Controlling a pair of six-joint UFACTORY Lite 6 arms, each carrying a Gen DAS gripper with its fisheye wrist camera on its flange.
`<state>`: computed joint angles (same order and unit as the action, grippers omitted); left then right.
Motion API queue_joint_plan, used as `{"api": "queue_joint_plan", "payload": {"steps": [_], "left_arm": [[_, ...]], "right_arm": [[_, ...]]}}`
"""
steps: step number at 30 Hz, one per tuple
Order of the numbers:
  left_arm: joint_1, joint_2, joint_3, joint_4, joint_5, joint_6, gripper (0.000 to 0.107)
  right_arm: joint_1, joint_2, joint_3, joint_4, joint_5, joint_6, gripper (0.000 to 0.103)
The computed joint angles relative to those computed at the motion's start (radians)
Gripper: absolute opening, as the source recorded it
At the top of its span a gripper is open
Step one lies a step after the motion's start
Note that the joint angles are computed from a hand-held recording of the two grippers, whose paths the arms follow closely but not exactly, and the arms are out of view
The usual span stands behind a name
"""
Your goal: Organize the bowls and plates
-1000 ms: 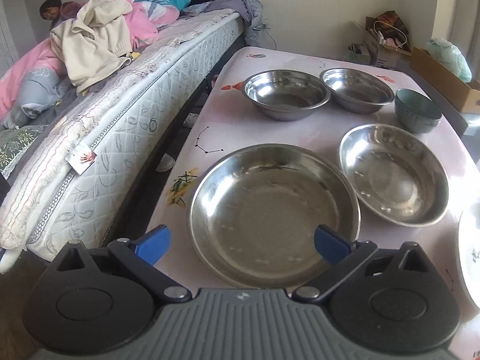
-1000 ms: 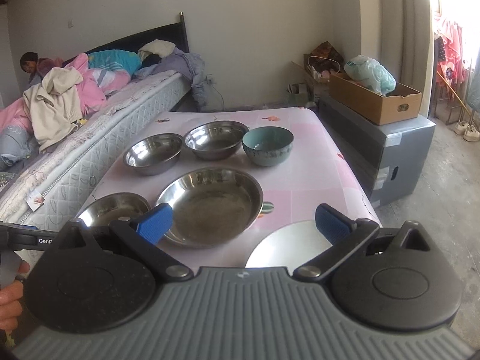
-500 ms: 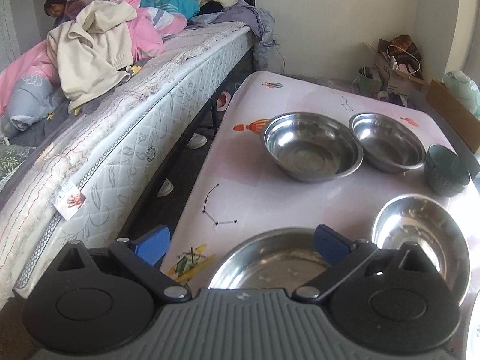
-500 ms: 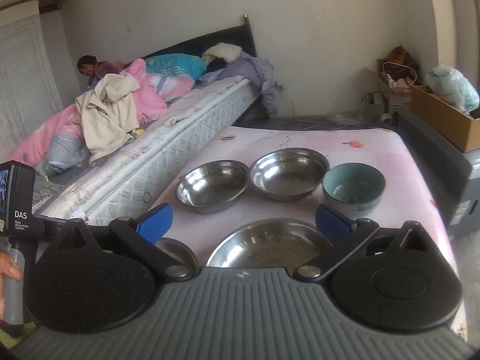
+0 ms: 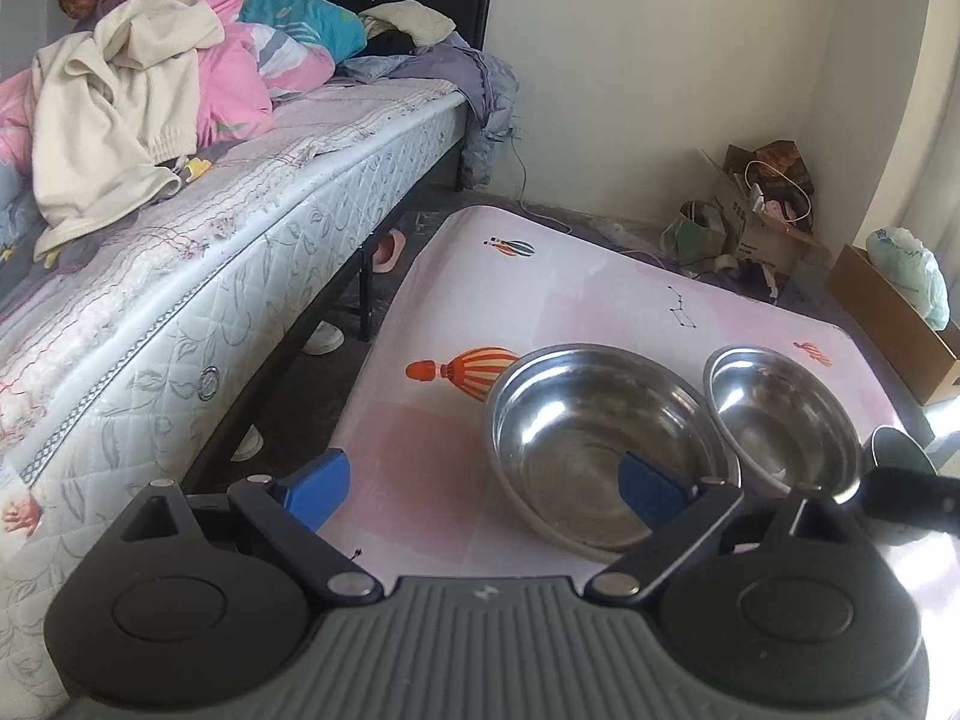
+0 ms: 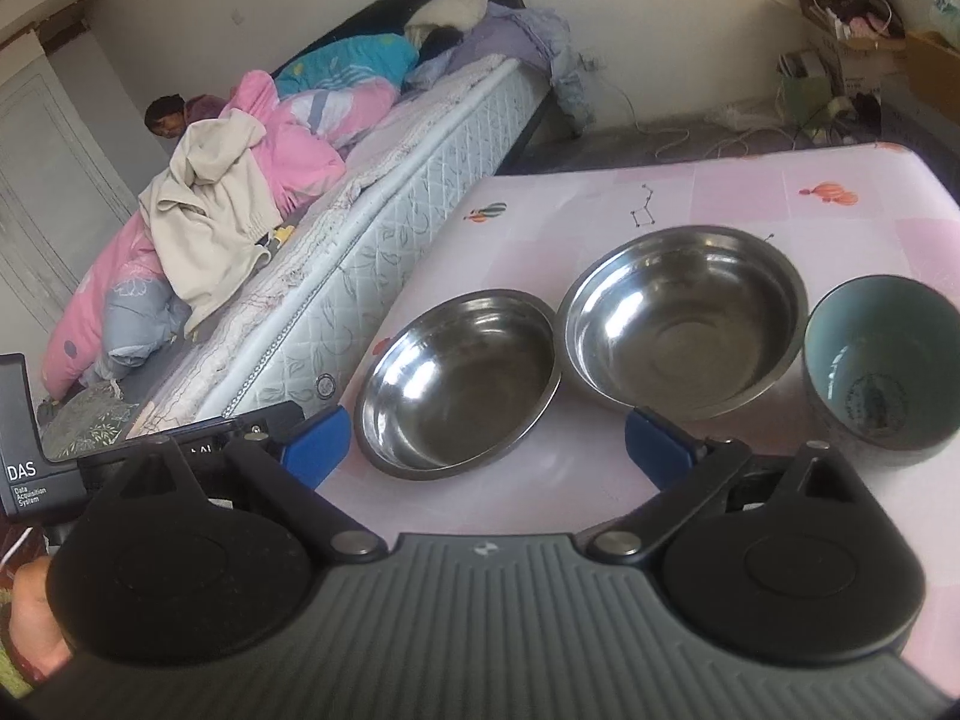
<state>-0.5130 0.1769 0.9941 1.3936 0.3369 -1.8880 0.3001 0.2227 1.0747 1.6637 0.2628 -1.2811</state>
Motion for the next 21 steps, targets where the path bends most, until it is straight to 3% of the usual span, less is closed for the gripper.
{"api": "queue_joint_plan", "payload": {"steps": [4,7,11,15,21], "left_arm": [[0.064,0.156,0.171,-0.225,-0.020,0.260,0.097],[0.097,0.249,0.262,-0.305,-0.026,0.334,0.094],[0.114,0.363,0.379,-0.470,-0.013,0.505,0.073],[0.120,0.447,0.470,-0.636,0.003,0.665,0.058],[0.123,0.491,0.513,-0.723,-0.002,0.721,0.025]], "right_arm": [[-0.003,0.216,0.213,-0.213,0.021,0.290,0.091],[0.022,0.319,0.303,-0.271,-0.011,0.396,0.077],[0.049,0.414,0.376,-0.357,-0.052,0.509,0.056],[0.059,0.472,0.421,-0.398,-0.075,0.567,0.044],[0.051,0.511,0.457,-0.473,-0.073,0.659,0.018]]}}
